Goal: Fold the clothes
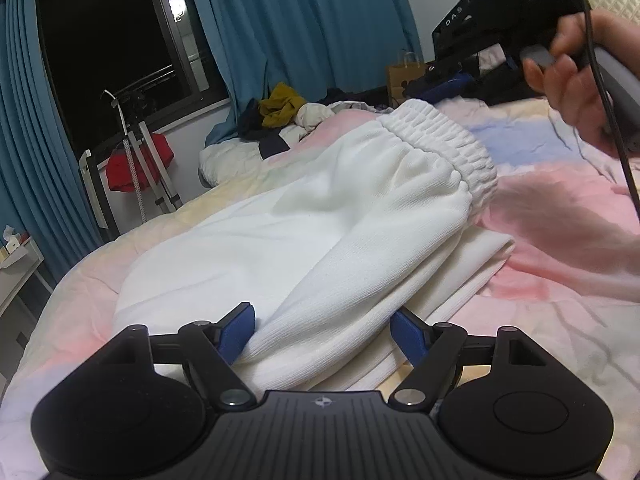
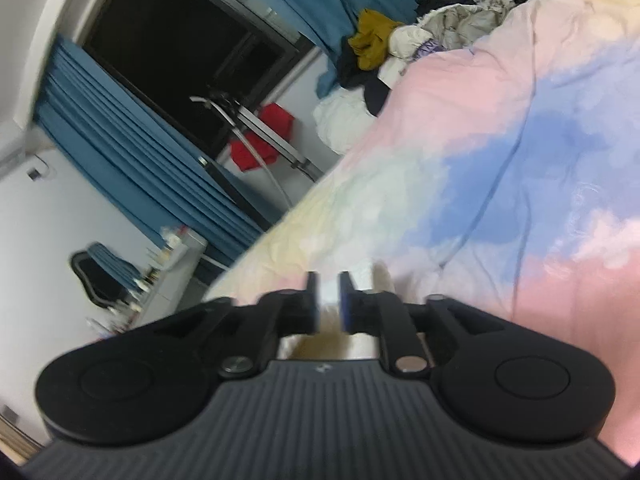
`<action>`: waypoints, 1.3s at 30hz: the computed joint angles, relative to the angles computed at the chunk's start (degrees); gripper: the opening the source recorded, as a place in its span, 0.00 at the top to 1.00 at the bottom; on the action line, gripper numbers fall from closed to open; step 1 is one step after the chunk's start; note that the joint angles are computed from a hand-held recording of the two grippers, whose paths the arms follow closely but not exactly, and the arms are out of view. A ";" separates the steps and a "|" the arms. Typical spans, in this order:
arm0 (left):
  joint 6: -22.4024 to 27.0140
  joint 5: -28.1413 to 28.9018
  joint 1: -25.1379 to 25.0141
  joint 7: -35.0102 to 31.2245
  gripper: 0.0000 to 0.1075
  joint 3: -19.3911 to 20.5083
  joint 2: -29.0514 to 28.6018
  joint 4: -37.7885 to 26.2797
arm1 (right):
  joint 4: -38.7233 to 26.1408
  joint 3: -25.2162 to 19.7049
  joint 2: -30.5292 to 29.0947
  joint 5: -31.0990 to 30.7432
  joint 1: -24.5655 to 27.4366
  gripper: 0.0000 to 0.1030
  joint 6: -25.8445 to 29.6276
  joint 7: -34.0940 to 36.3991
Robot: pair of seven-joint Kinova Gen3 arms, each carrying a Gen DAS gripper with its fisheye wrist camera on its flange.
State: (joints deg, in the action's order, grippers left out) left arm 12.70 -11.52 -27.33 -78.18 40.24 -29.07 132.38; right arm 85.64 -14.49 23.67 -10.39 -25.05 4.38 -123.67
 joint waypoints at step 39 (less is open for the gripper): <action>-0.13 -0.48 3.36 5.30 0.29 -4.02 1.74 -1.20 | -7.33 1.72 6.63 -0.30 -2.74 0.90 -0.42 9.11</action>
